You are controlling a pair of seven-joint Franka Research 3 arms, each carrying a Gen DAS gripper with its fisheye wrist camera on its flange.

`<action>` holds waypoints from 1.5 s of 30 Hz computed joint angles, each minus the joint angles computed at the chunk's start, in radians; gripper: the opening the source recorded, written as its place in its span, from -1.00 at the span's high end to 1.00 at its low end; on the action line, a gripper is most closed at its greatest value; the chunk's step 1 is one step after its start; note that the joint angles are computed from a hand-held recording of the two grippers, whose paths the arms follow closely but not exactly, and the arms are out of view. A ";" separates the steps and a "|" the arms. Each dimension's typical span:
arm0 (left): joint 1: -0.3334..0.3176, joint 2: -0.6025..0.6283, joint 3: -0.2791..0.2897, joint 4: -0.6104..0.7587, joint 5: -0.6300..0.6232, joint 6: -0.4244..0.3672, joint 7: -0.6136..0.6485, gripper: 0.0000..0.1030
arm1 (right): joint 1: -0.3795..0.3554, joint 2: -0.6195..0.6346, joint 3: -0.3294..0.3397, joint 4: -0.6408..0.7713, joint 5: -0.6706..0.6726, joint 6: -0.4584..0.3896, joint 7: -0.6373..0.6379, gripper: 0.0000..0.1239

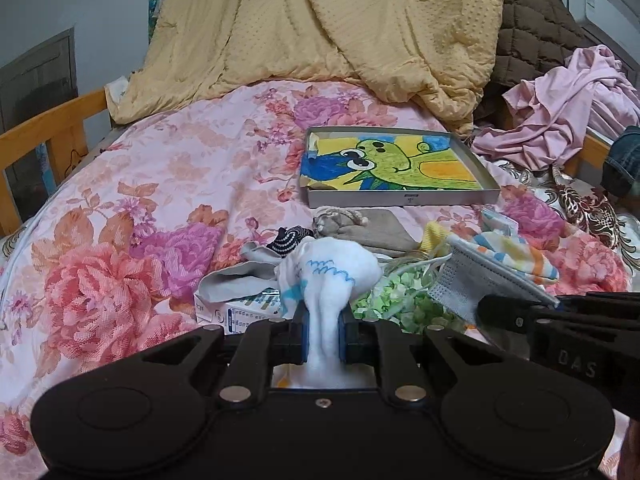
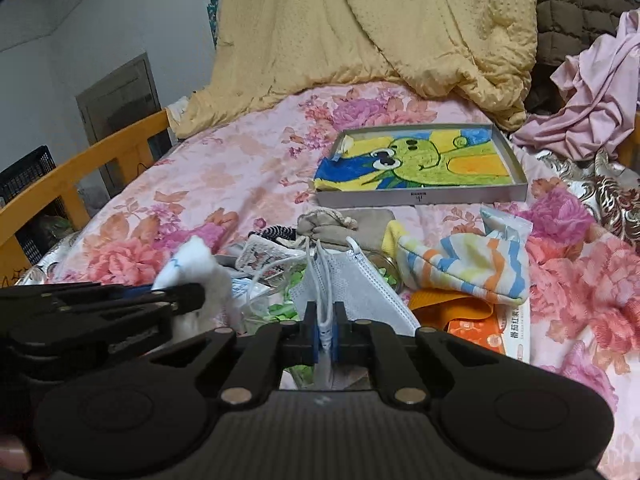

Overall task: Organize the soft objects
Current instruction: 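Carry the towel with the left tool while the right tool carries the mask toward the tray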

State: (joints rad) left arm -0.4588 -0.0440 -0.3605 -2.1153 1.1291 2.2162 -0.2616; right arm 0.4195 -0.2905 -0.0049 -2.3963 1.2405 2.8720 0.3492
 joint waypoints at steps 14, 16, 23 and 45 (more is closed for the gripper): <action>-0.026 -0.024 -0.031 0.030 -0.009 -0.101 0.029 0.73 | -0.001 -0.100 -0.034 -0.043 0.038 -0.065 -0.057 0.90; -0.030 -0.020 -0.032 0.043 -0.007 -0.106 0.037 0.73 | -0.002 -0.107 -0.043 -0.041 0.052 -0.076 -0.075 0.90; -0.054 0.039 -0.031 0.146 -0.010 -0.163 0.104 0.73 | -0.046 -0.123 -0.081 -0.028 0.089 -0.150 -0.111 0.90; -0.146 0.263 0.090 0.597 0.006 -0.274 0.473 0.73 | -0.167 0.104 -0.046 0.315 0.071 -0.197 -0.051 0.90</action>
State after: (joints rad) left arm -0.6045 0.2187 -0.2701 -1.5187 1.1347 1.9425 0.2113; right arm 0.2529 -0.1866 -0.0508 -2.0813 1.3112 2.6755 0.2986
